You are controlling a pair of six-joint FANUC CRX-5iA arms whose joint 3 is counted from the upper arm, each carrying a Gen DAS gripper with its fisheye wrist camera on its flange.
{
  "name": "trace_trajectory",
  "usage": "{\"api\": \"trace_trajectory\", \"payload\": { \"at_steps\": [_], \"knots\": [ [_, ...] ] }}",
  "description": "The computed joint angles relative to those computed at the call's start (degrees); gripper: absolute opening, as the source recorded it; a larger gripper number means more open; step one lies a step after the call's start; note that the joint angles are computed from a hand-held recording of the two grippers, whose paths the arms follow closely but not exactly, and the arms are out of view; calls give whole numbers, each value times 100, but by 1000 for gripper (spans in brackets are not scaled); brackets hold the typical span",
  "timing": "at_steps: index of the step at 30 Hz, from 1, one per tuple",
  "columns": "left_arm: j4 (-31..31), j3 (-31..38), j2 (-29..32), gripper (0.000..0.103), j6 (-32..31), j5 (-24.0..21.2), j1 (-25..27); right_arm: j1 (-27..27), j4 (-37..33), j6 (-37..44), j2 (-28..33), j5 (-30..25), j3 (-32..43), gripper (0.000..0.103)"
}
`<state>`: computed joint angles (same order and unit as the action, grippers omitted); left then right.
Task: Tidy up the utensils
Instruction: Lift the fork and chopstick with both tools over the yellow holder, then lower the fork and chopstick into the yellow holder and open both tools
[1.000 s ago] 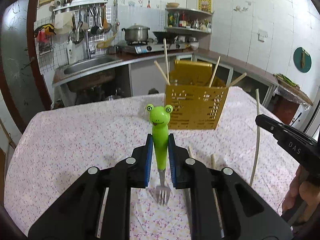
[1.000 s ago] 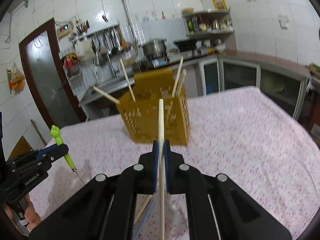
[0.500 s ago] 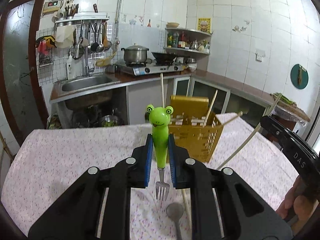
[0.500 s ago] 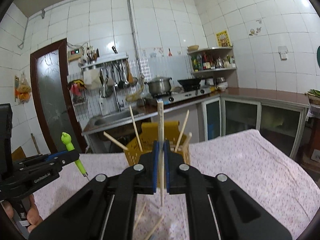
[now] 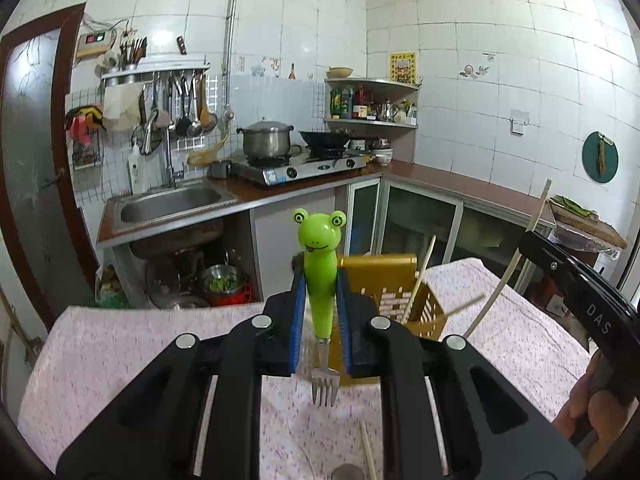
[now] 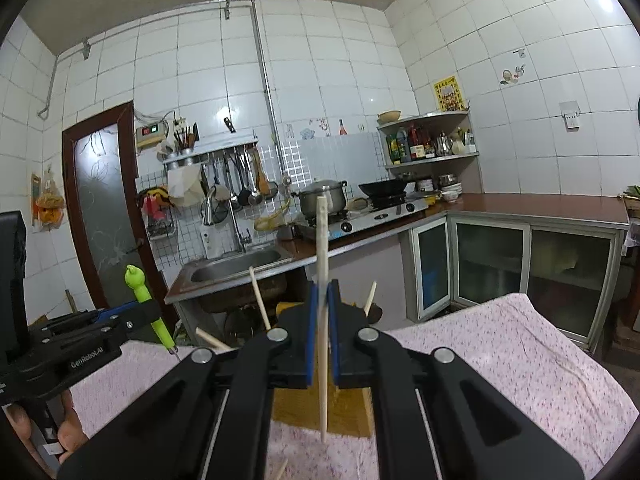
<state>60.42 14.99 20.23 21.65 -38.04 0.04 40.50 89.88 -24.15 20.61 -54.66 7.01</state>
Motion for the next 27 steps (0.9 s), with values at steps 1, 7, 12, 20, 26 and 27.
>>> {"api": "trace_trajectory", "payload": {
  "at_steps": [1,7,12,20,26,27],
  "knots": [
    [-10,109,46,14,24,-2,-20,-29,-1,68,40,12,103,6],
    [113,691,323,14,-79,199,-211,-182,110,608,291,0,760,6],
    [225,1276,684,14,27,389,-382,-341,36,894,526,34,1299,6],
    [-85,2271,1554,14,752,140,-472,-418,-433,1246,817,126,1542,6],
    [-56,2299,1958,14,758,113,-511,-421,-1039,1594,927,342,1411,6],
    [-118,2281,1975,14,784,102,-505,-421,-1142,1653,956,386,1403,6]
  ]
}}
